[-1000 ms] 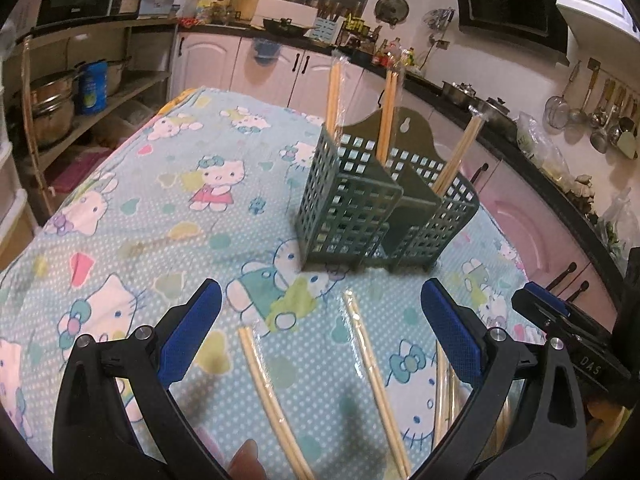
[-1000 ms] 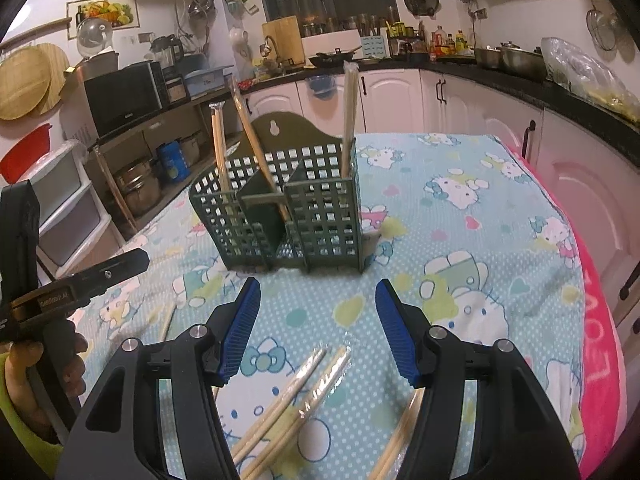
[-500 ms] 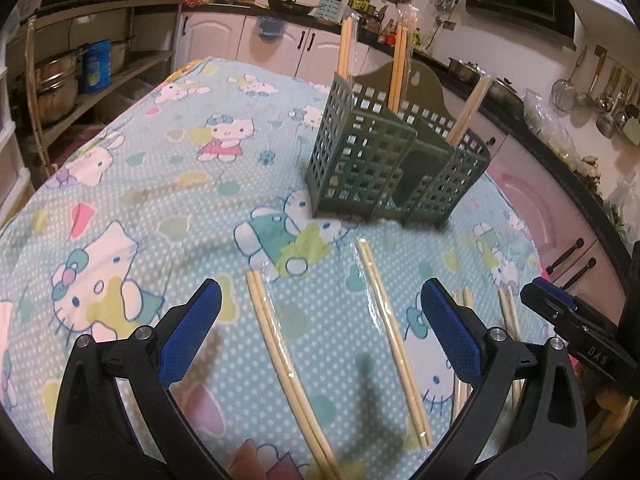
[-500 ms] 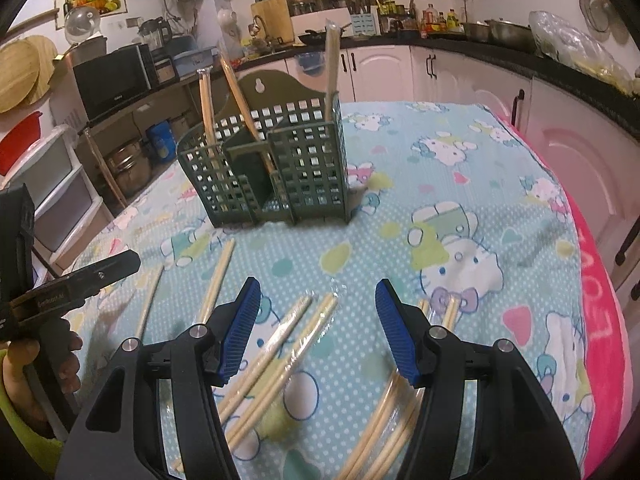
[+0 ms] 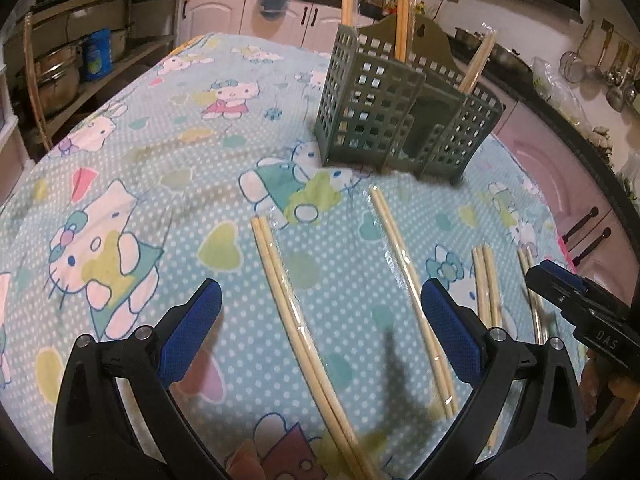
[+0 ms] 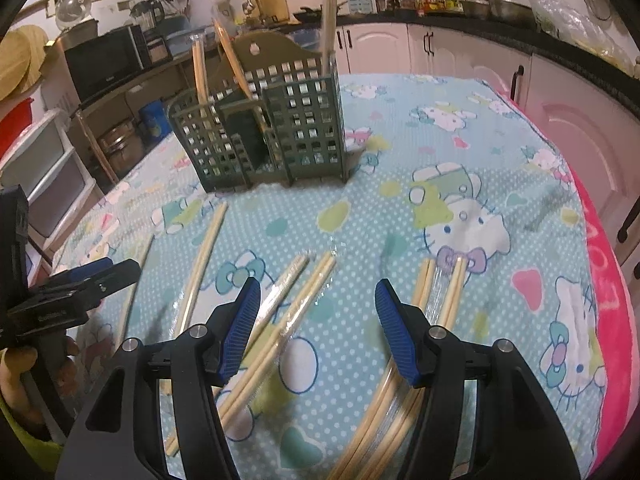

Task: Organize utensils
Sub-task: 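Move both open tools down toward the wrapped chopsticks on the cloth, then close the right tool on a wrapped chopstick while the left tool grasps another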

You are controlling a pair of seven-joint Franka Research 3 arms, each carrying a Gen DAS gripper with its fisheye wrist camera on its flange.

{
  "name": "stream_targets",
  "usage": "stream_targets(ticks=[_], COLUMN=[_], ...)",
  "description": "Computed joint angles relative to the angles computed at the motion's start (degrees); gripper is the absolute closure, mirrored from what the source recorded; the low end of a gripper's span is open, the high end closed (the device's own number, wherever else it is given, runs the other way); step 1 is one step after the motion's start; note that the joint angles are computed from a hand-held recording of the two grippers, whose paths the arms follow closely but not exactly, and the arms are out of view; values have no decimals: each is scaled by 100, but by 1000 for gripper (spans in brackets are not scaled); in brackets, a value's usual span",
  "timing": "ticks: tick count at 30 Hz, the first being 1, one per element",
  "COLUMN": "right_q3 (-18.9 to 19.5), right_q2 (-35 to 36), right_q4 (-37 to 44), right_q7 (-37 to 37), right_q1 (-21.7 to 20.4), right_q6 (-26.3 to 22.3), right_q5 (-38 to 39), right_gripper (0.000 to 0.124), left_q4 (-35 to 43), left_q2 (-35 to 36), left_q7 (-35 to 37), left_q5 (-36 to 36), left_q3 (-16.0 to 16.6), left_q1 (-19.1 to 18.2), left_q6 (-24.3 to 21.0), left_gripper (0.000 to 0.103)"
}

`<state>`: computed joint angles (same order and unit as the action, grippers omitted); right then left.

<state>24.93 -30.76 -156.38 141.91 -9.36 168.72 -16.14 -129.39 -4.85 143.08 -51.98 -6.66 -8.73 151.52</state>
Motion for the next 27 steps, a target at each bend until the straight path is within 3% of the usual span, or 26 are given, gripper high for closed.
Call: stream_targets(ticks=[5, 10, 16, 27], right_q3=[-111, -297, -577, -1156], right_q2=[220, 515, 893, 1415], right_q4=[115, 292, 570, 938], right_q7=[-69, -62, -44, -14], right_q1=[109, 218, 416, 832], right_q6=[-177, -304, -493, -590], right_q5=[-5, -142, -290, -456], right_gripper=[73, 80, 90, 95], left_q4=[64, 225, 602, 1035], left_q2=[111, 283, 572, 937], left_q7=[-321, -544, -1010, -1529], left_q5=[331, 564, 846, 1341], left_q3=[-11, -72, -153, -368], left_q1=[63, 132, 287, 471], left_q6=[-117, -143, -357, -431], left_gripper=[12, 38, 61, 66])
